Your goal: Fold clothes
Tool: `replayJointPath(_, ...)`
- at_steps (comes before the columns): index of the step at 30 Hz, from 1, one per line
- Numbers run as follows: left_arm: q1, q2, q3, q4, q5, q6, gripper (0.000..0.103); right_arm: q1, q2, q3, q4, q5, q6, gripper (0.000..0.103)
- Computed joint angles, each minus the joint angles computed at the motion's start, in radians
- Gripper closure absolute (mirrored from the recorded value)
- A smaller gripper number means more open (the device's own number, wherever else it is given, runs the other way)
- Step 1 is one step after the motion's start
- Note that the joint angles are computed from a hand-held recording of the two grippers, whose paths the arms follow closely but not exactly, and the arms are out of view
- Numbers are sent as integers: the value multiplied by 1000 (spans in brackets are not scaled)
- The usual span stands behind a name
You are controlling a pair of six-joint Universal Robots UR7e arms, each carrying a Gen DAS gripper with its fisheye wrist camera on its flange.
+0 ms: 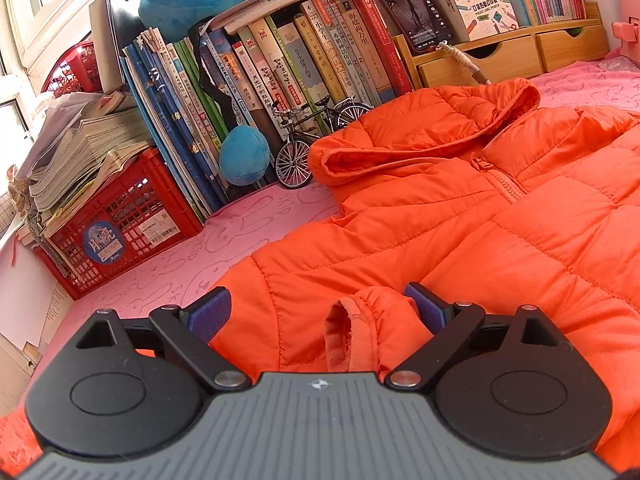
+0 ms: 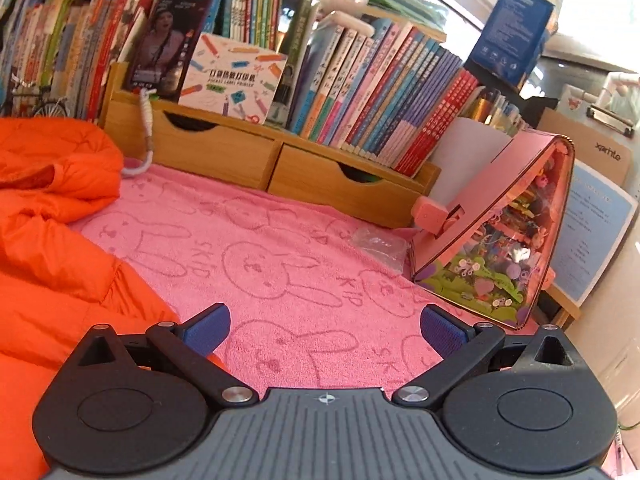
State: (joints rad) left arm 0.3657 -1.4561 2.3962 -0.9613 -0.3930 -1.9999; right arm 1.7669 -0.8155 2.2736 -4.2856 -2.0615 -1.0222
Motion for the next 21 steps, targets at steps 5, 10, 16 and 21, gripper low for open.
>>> replayJointPath(5, 0, -5, 2, -6, 1, 4, 8, 94, -28, 53, 73, 87, 35, 0)
replayJointPath(10, 1, -5, 2, -7, 0, 2, 8, 218, 70, 45, 162, 106, 36, 0)
replayJointPath(16, 5, 5, -5, 8, -6, -22, 4, 246, 232, -7, 46, 23, -158, 0)
replayJointPath(21, 4, -11, 3, -13, -4, -5, 4, 122, 182, -24, -93, -37, -272, 1)
